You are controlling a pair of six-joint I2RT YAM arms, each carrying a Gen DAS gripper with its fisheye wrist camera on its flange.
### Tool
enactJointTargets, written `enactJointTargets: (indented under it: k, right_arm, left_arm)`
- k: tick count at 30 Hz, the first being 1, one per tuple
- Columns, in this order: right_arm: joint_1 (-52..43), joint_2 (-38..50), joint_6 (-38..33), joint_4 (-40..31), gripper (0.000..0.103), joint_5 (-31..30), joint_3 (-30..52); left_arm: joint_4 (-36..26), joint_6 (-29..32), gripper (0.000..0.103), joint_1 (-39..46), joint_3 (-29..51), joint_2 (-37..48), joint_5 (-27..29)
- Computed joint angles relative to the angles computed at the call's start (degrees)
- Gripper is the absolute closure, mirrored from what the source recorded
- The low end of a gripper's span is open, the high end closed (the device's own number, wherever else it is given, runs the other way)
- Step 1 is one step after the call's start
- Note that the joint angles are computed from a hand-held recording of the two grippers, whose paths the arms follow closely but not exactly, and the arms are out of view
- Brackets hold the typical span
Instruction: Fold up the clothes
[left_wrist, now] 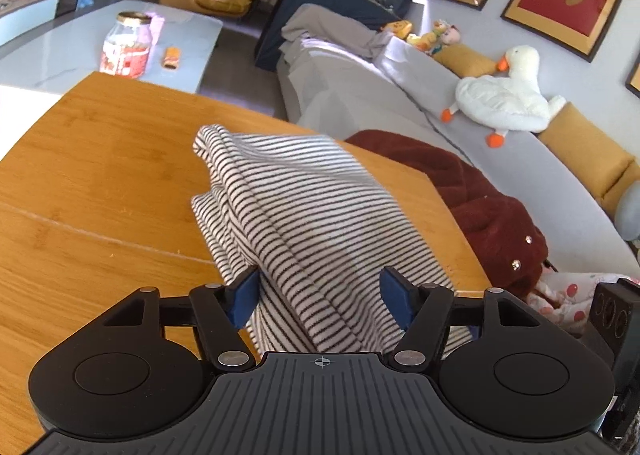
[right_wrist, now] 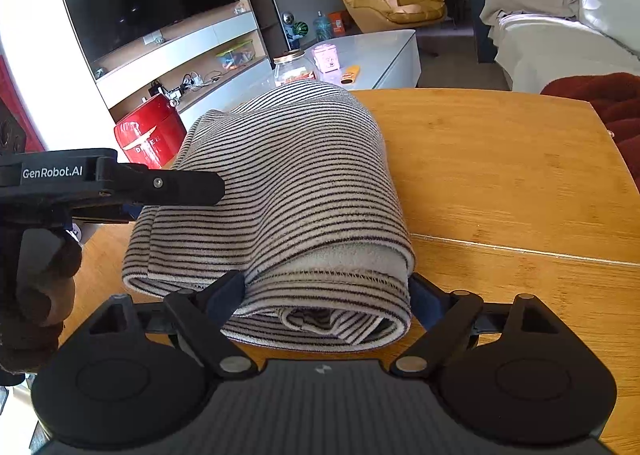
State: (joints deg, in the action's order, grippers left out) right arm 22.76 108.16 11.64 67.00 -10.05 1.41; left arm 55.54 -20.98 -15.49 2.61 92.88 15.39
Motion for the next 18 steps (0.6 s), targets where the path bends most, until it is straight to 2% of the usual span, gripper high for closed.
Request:
enactJointTargets:
  k: [3,7,10,12,14,18]
  right_arm:
    - [-0.8,0.2,-0.3,0.5,0.015,-0.4,-0.2]
    - [-1.5,1.3,-0.5,1.4,0.013,-1.1,-0.1]
    - [-0.5,2.4,-0.8,2.8,0.012,-0.1,-0.3]
    - [0.0,3.9,-0.7,4.3,0.009,0.2,-0.4]
    - [0.2,5.0,-0.7,5.4,0.008,0.2,-0.6]
    - [0.8,6.1,-1.1,6.9,0.006,1.1,-0.9]
  left_arm:
    - [-0.4,0.4,0.039,1.0,-0.8,-3.8,3.5]
    - [-1.1,2.0,0.043,-0.4,0.7,0.4,-1.6]
    - [6.3,1.9,0.037,3.0,0.7,10.0,0.6]
    - [8.4,1.4,0.035,6.3,0.1,12.0,4.1]
    - [7.8,1.2,0.035,7.7,-0.5,10.7,5.1]
    - [0.5,0.9,0.038,7.7,-2.5,-1.8,3.6]
